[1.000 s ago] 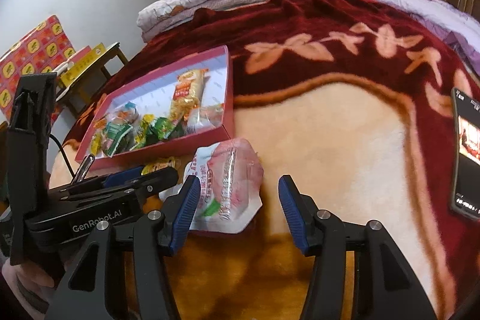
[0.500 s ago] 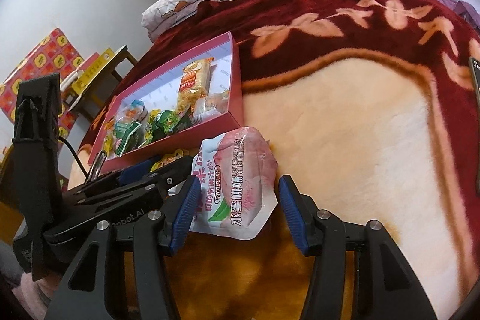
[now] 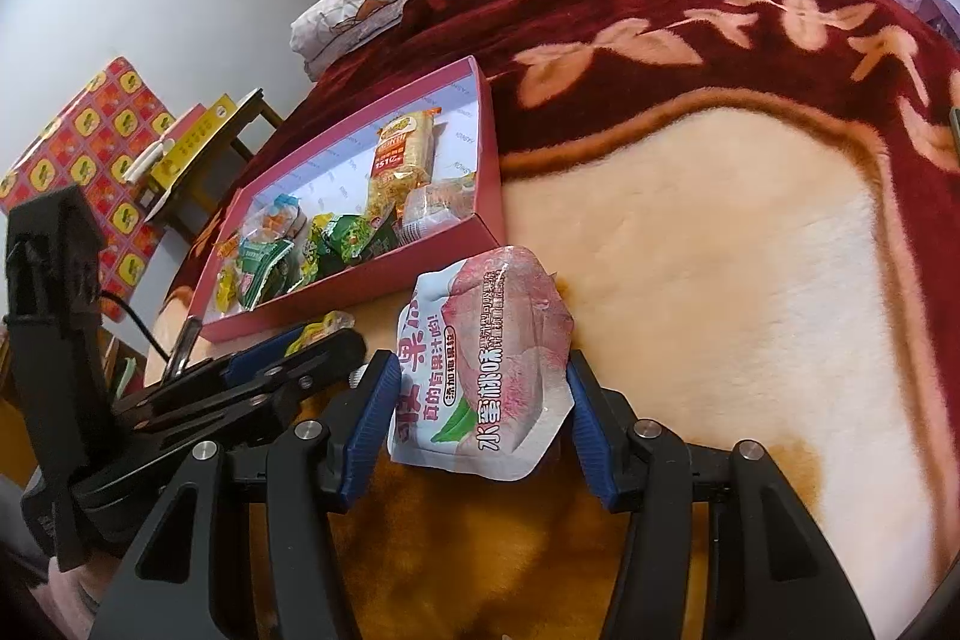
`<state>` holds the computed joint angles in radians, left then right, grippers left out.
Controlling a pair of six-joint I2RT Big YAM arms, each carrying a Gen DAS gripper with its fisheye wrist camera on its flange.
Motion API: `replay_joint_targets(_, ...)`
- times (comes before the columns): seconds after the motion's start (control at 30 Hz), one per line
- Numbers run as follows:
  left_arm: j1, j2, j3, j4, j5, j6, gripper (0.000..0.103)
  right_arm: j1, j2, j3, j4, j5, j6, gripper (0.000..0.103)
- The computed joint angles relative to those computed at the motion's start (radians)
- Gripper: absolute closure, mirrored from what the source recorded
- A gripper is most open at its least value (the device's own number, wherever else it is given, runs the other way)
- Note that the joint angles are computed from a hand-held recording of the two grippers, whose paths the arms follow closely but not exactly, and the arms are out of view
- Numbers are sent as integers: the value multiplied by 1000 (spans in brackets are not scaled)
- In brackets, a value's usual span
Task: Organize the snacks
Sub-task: 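Grasp the yellow jelly cup with left tool while right tool grasps the pink drink pouch, then lift and carry the jelly cup and drink pouch over the tray with both tools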
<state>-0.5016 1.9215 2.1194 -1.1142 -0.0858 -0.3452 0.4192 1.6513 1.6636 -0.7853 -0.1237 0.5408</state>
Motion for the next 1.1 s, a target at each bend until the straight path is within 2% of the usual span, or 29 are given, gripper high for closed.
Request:
replay_joint_targets(0.2, 12, -39, -49, 20, -11, -2, 57, -5, 9, -2, 20, -29, 26, 44)
replay_joint_targets(0.4, 21, -66, -82, 35, -10, -5, 57, 15, 23, 19, 7, 21, -7, 42)
replay_joint_targets(0.57, 26, -84, -98, 44, -13, -5, 57, 18, 17, 16, 2, 29, 12, 43)
replay_joint_targets(0.83, 41, -117, -132, 54, -26, -11, 57, 28, -19, -33, 68, 5, 50, 47)
replay_joint_targets(1.1, 66, -151, -172, 66, -35, -23, 57, 52, -48, -50, 91, 7, 44, 48)
